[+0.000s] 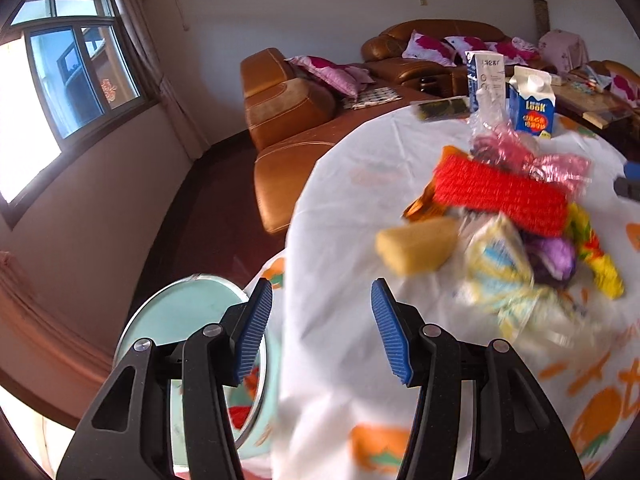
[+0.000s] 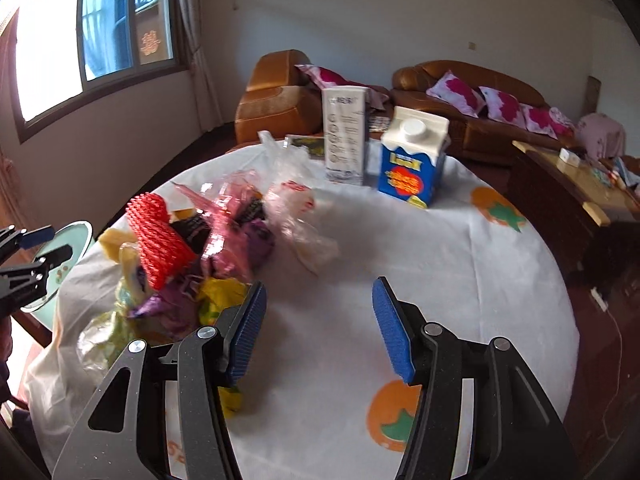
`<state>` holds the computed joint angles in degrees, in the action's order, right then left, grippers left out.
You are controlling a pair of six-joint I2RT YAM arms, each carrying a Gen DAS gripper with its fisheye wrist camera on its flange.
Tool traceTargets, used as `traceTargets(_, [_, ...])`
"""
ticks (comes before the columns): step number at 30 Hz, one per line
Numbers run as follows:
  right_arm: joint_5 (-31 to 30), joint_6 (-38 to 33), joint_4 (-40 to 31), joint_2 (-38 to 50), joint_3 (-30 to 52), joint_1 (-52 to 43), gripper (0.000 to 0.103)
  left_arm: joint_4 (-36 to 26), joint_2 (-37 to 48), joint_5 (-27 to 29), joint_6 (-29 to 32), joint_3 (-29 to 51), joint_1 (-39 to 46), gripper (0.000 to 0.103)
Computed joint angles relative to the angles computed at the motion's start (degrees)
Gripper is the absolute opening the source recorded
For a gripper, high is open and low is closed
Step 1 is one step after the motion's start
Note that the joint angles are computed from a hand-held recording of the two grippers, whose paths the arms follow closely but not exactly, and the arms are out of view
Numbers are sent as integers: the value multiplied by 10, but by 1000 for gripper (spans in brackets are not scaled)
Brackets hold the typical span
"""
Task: Collect trash
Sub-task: 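Grasp the yellow sponge with the left tool while the right tool grasps the clear pink bag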
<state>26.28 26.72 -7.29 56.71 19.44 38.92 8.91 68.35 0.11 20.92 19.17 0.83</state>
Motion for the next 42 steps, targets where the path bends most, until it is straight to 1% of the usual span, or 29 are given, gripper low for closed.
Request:
traceTargets(4, [1, -3, 1, -34, -28, -13, 60, 23, 76, -29, -40, 41, -57, 52])
traceTargets(5, [3, 0, 0, -36, -30, -10, 60, 24, 90, -28, -45, 47, -63, 52])
traceTargets(6, [4, 1, 5, -37, -35, -6, 61, 27, 117, -26, -54, 59, -73, 50])
traceTargets(8, [4, 7, 9, -31, -37, 0, 62, 34, 144, -25, -58, 66, -83, 35])
traceTargets(9, [2, 10, 11, -31, -39, 3, 62, 38, 160, -23, -59, 70, -88, 20])
traceTargets(10, [2, 13, 13, -33, -41, 6, 62, 35, 165, -17, -61, 72, -89, 16])
traceTargets(13, [6, 16, 12, -37, -42, 12, 62, 34, 152, -14, -57, 64, -92, 11])
traceTargets(16, [6, 25, 8, -42, -41, 15, 62, 11, 133, 3, -59, 67, -79, 8])
traceTargets(24, [15, 36, 9, -36, -26, 27, 62, -64, 0, 66, -32, 45, 4, 7])
traceTargets(26, [14, 37, 18, -23, -18, 29, 62, -82, -28, 86, -24, 42, 34, 7])
traceTargets(30, [0, 34, 48, 18, 8, 35, 62, -103, -54, 114, -10, 35, 75, 7])
traceTargets(33, [-7, 30, 68, 54, 30, 44, 62, -110, -54, 130, -5, 39, 94, 7])
traceTargets(35, [-19, 21, 87, 93, 50, 43, 60, -114, -58, 136, -2, 40, 103, 7])
traceTargets(36, [-28, 16, 95, 112, 58, 38, 54, -118, -61, 140, 1, 41, 108, 7])
traceTargets(37, [-39, 12, 100, 126, 64, 31, 41, -121, -65, 144, 3, 41, 114, 7])
traceTargets(38, [-56, 9, 104, 142, 71, 21, 33, -126, -70, 150, 6, 43, 123, 7])
traceTargets(39, [-73, 7, 110, 154, 73, 13, 15, -131, -74, 154, 9, 44, 129, 7])
traceTargets(40, [-87, 6, 116, 161, 73, 9, 14, -136, -80, 160, 14, 44, 138, 7])
traceTargets(42, [-74, 5, 121, 151, 65, 18, 10, -146, -90, 173, 24, 46, 161, 7])
